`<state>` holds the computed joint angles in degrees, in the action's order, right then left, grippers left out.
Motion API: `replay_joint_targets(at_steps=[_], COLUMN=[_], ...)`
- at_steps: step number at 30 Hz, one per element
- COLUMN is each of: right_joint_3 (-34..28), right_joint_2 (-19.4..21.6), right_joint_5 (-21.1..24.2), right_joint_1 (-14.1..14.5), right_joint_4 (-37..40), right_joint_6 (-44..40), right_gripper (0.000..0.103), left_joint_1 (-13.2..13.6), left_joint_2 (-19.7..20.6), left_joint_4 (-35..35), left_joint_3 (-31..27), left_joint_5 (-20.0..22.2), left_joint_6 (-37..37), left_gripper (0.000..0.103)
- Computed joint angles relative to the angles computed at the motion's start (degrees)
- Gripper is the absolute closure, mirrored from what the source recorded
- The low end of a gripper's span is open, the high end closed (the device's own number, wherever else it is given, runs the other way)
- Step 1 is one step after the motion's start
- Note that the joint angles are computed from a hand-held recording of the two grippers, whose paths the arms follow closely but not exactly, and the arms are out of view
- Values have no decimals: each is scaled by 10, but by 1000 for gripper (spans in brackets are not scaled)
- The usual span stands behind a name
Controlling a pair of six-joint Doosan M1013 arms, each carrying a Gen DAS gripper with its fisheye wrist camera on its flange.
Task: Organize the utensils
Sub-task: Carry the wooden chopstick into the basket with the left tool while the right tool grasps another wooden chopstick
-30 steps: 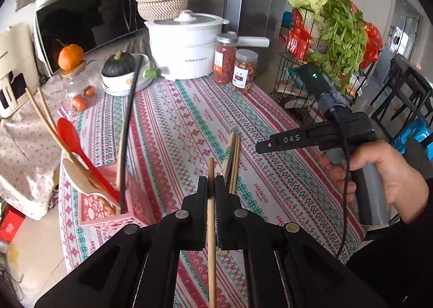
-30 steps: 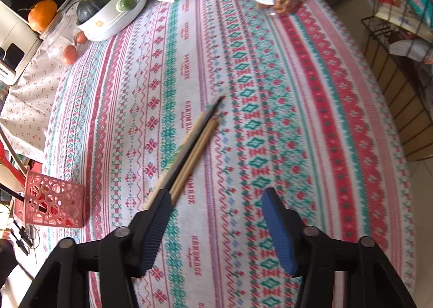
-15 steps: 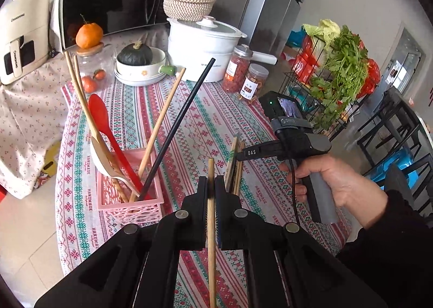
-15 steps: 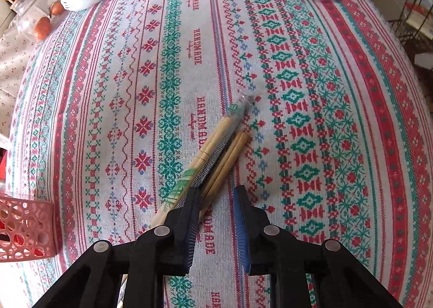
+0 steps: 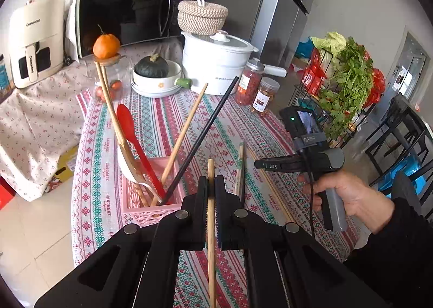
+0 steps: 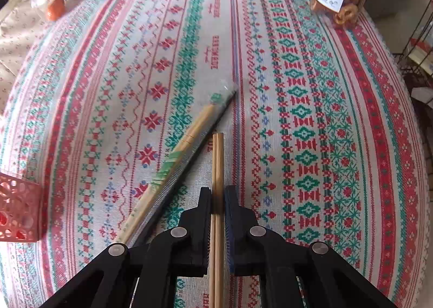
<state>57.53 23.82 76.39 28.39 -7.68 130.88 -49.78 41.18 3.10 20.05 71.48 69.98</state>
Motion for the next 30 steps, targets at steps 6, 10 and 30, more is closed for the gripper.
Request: replay_joint_targets(at_steps=[6,10,30], right_joint_3=[56,56,45], right_joint_2=[-61,-81,-114], right_joint_5=[-104,-144,-287], right_joint_1=[20,44,101], right_joint_4=[-44,-94,-277], right_joint_6=[25,50,116], right_gripper=[96,96,99], left_joint_1=[-3,-9,-29], left_joint_2=[-37,-62,-127], left_joint_4=[30,71,500], left_joint_3=[56,87,219], left_joint_5=[-66,-113,-316], left_joint_6=[-18,-43,-386], left_gripper=[99,99,98])
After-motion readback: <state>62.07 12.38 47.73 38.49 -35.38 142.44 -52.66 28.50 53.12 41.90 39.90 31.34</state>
